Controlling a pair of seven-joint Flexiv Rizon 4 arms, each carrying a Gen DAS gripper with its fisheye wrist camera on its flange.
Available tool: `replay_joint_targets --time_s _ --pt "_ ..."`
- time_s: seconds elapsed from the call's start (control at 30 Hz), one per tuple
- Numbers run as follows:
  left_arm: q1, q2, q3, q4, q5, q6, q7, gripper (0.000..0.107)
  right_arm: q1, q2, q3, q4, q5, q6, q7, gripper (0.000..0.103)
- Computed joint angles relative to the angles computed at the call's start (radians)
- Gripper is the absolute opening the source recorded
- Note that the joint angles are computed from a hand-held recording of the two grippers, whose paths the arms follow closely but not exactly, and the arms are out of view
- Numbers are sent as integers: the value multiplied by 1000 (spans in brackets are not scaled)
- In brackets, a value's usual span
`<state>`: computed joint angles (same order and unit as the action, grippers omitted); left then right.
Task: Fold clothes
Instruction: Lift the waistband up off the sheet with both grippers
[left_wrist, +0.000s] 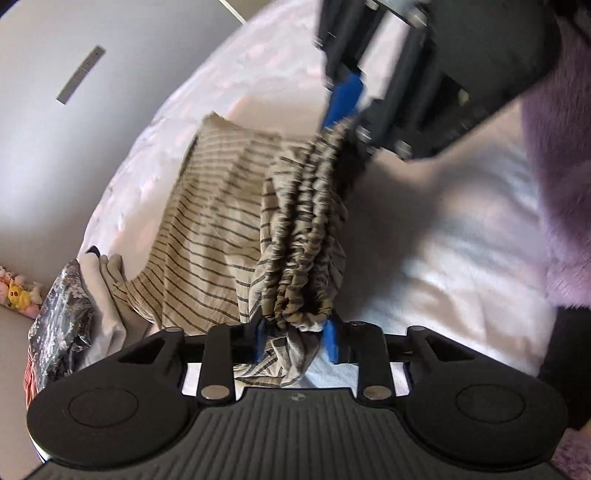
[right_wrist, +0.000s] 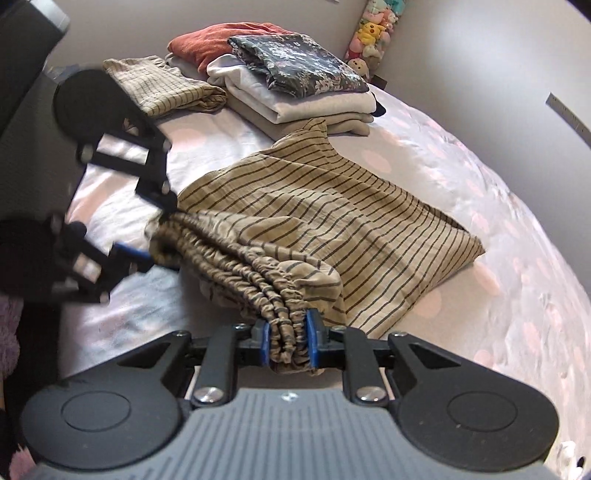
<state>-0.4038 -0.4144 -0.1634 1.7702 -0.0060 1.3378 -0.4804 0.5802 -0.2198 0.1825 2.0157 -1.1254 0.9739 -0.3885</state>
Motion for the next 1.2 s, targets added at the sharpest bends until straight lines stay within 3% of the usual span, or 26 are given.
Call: replay_joint_targets --time_s 0.2,0.37,0.5,0.67,0.9,1.2 --pt "90 104 -110 106 -146 -3 146 18 22 65 41 30 -14 -52 -19 19" --pt "123 214 -161 216 -335 -45 315 17 68 127 106 45 35 -143 -11 18" --pt "105 319 -146 298 -479 -124 448 17 113 166 159 53 83 -213 15 18" --pt "52 382 -80 322 -554 -201 505 17 161 186 197 48 101 -277 65 18" --pt "-22 345 -38 303 -668 -115 522 18 160 181 179 35 52 -305 123 19" --pt "16 206 -73 146 -709 -109 429 20 91 146 116 0 -21 -256 104 20"
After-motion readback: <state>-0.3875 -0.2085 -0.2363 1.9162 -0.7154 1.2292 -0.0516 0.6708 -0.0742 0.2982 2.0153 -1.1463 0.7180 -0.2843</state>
